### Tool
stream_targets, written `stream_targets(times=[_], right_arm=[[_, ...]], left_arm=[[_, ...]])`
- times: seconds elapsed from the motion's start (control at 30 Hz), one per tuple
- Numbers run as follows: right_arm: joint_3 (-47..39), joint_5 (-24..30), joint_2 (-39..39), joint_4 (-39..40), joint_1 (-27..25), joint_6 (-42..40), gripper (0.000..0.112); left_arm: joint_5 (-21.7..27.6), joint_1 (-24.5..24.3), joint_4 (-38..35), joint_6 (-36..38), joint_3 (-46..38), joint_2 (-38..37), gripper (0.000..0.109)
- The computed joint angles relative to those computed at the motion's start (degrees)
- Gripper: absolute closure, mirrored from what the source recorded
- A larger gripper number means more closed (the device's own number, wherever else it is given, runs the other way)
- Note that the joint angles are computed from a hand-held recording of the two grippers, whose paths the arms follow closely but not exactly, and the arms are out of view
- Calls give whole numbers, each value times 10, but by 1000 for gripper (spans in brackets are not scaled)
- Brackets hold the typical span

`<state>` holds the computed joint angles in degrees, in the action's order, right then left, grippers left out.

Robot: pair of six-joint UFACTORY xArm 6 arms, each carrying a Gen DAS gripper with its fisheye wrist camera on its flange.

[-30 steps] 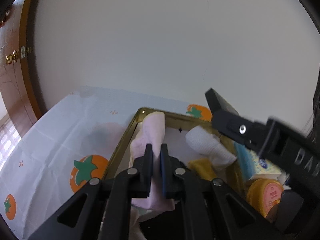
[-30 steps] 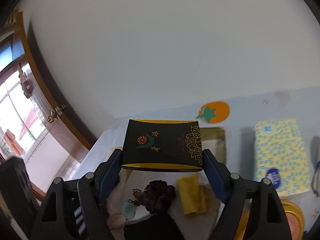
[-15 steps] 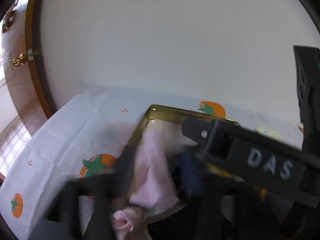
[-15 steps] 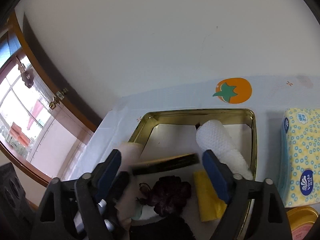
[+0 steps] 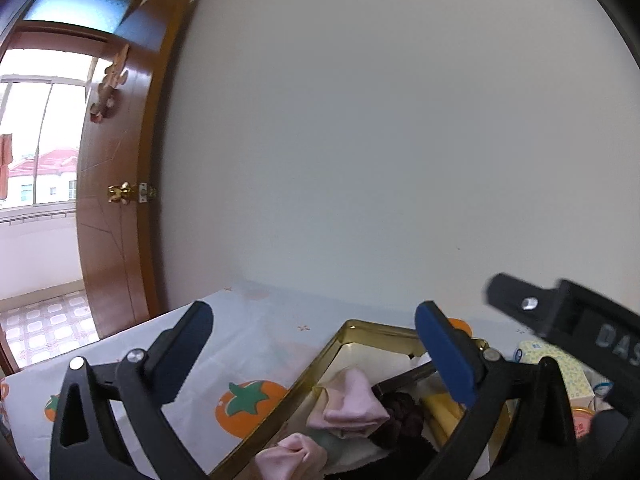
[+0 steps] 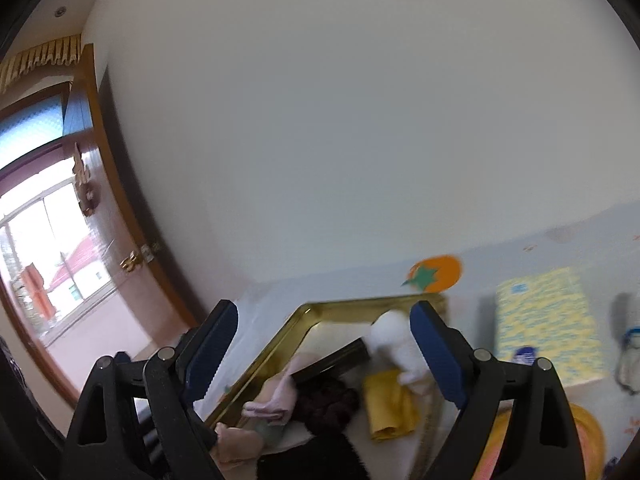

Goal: Organize soft objects
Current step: 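Open the left tool over the tray while the right tool releases the black-and-gold box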

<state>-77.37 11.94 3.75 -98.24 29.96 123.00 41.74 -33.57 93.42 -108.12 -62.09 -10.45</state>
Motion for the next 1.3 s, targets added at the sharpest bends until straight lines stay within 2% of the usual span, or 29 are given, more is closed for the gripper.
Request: stream_targets(times=[0.07,0.13,0.27,0.3,0.37,0.47,0.63,0.77,0.9,1.07,1.17,1.3], right_arm=[[28,53,-23,-56,19,49,22],[50,97,-37,-60,35,52,22],[50,117,-28,-45,43,26,22],[49,114,-24,-33,43,11,21],[48,106,-23,-6,42,-15,21],[61,120,-32,-32,49,3,21],[85,189,-46,-62,78,6,21],[102,215,-58,-48,91,-18,21],[136,244,-86,-83,102,18,21],[149,258,-95,-40,111,-39,21],[154,245,-99,-18,110,-70,21],[177,240,-120,-23,111,-64,21]], left_arm=[[5,-3,5,-9,4,-1,6],[3,0,9,-13,1,5,6],[7,4,15,-12,-2,17,6],[23,-1,3,3,-6,22,6],[23,-4,-5,11,6,10,6],[17,-3,5,-1,16,0,6],[10,-6,9,-8,31,-11,6],[11,-8,-9,4,39,-17,6],[40,-17,5,-35,59,-35,6],[42,-11,17,-99,88,-63,6],[52,-12,7,-113,96,-70,6],[63,-17,7,-149,113,-87,6]])
